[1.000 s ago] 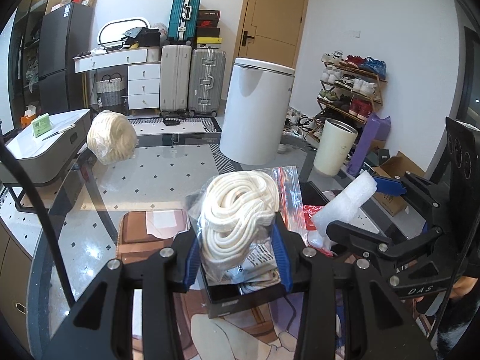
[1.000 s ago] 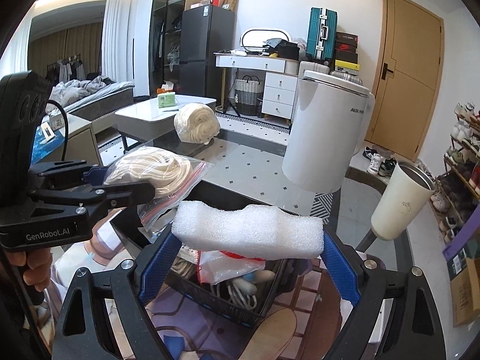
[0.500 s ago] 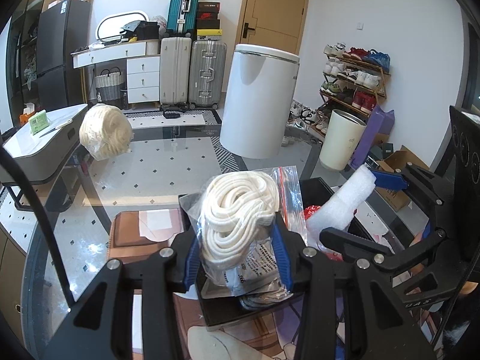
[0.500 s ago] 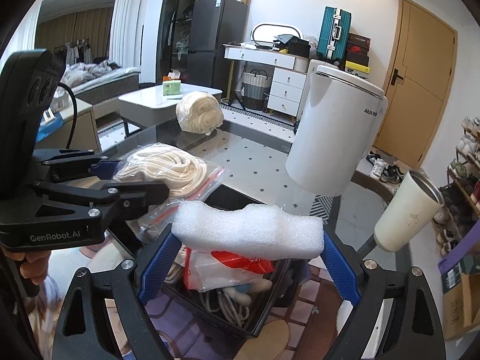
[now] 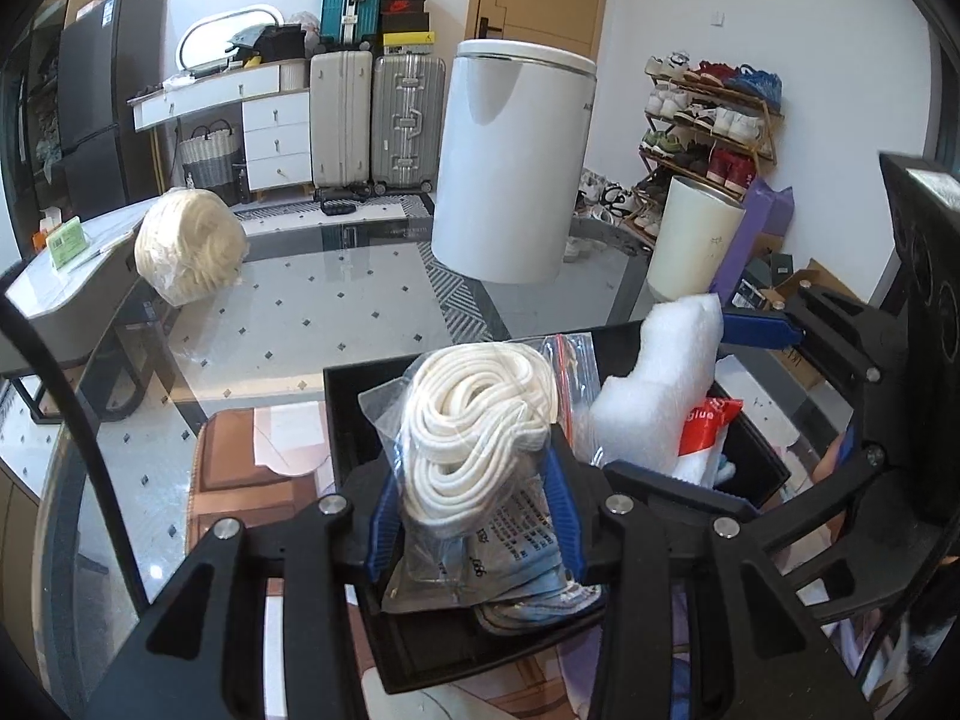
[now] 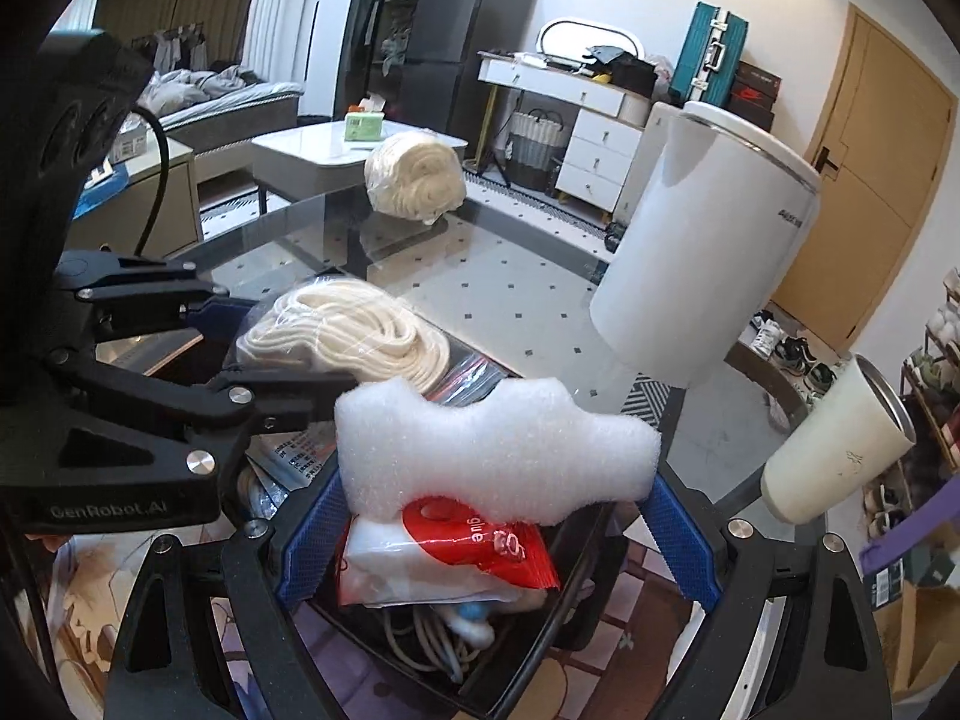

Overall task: Organize soft objects
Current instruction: 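Open both tools to drop the foam piece and cable into the box, then withdraw both tools back from the black box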

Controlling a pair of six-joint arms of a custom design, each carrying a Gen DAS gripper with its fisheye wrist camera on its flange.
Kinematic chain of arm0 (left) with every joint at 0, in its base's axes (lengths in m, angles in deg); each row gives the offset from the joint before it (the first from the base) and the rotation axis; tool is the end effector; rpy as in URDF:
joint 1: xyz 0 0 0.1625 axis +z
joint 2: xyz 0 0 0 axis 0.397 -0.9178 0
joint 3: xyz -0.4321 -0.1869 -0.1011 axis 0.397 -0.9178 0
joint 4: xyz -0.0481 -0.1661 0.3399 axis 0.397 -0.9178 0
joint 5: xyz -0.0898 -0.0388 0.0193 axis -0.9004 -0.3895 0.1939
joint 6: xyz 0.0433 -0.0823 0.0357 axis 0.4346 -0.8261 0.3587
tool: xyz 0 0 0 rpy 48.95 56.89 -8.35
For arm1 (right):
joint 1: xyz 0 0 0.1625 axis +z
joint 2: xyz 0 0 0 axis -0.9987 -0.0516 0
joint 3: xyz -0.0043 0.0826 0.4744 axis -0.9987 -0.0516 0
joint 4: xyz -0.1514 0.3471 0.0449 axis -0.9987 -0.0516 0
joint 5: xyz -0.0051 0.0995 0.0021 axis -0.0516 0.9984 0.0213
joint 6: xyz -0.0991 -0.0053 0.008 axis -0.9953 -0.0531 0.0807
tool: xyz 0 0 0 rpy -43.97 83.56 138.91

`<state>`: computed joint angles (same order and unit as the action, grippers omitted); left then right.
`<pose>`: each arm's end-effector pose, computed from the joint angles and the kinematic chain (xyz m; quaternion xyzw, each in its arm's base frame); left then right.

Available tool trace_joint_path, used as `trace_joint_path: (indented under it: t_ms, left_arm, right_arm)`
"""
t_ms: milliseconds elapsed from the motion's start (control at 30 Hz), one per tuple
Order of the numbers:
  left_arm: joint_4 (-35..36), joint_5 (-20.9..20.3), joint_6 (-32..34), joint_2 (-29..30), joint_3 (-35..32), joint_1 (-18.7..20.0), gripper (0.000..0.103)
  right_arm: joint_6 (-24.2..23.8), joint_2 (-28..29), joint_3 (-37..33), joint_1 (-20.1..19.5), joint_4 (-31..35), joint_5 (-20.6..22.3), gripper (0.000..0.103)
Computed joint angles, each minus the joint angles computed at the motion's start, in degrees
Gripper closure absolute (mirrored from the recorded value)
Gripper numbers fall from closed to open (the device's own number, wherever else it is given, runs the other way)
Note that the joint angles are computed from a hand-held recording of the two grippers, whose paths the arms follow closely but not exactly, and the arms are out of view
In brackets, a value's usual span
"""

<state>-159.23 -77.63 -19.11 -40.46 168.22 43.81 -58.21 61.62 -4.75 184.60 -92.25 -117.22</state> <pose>-0.1184 -0.7687 0.1025 0.2196 0.8703 -0.3565 0.2595 0.2024 -0.8032 0.0285 0.4768 -0.8020 0.1901 0.3054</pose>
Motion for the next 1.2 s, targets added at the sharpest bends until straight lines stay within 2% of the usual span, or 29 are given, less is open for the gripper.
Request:
trace_joint_path:
  t_ms: [167, 233, 367, 467, 567, 633, 733, 900, 1033, 1200]
  left_arm:
    - [1.16, 0.01, 0.64, 0.13, -0.53, -0.13, 0.059]
    - [1.66, -0.25, 0.64, -0.12, -0.35, -0.08, 0.053]
    - [1.61, -0.32, 0.03, -0.63, 0.36, -0.17, 0.051]
    - [-0.02, 0.5, 0.34, -1.12, 1.73, -0.56, 0.042]
    - [-1.98, 0.54, 0.73, -1.96, 3.59, -0.88, 0.038]
    - [-3.31, 0.56, 0.94, -2.67, 5.06, -1.21, 0.024]
    - [-8.25, 0.5, 2.31, -3.35, 7.56, -1.67, 0.011]
    - [-14.33, -0.58, 3.39, -4.45, 11.17, -1.95, 0.0]
    - [-20.39, 0.06, 5.49, -4.2, 13.12, -2.19, 0.0]
    - [-24.37, 1.01, 7.13, -3.81, 14.75, -2.22, 0.0]
  right_arm:
    - [-0.2, 0.66, -1.32, 0.16, 0.85, -0.37, 0.011]
    - [-0.22, 0.49, -0.96, 0.19, 0.86, -0.4, 0.011]
    - [-0.64, -0.28, 0.29, 0.16, -0.57, -0.02, 0.01]
    - [-0.66, -1.12, 1.49, 0.13, -1.61, 0.66, 0.008]
    - [-0.07, -2.35, 3.41, 0.01, -3.18, 1.73, 0.006]
    - [1.07, -3.4, 5.1, -0.14, -4.69, 2.95, 0.006]
    - [3.12, -4.76, 7.92, -0.33, -7.65, 4.59, 0.002]
    - [8.11, -6.36, 11.79, -0.8, -12.12, 6.27, 0.001]
    - [11.51, -7.64, 15.02, -1.34, -15.72, 8.67, 0.001]
    - [12.76, -8.69, 18.82, -1.86, -19.6, 10.91, 0.001]
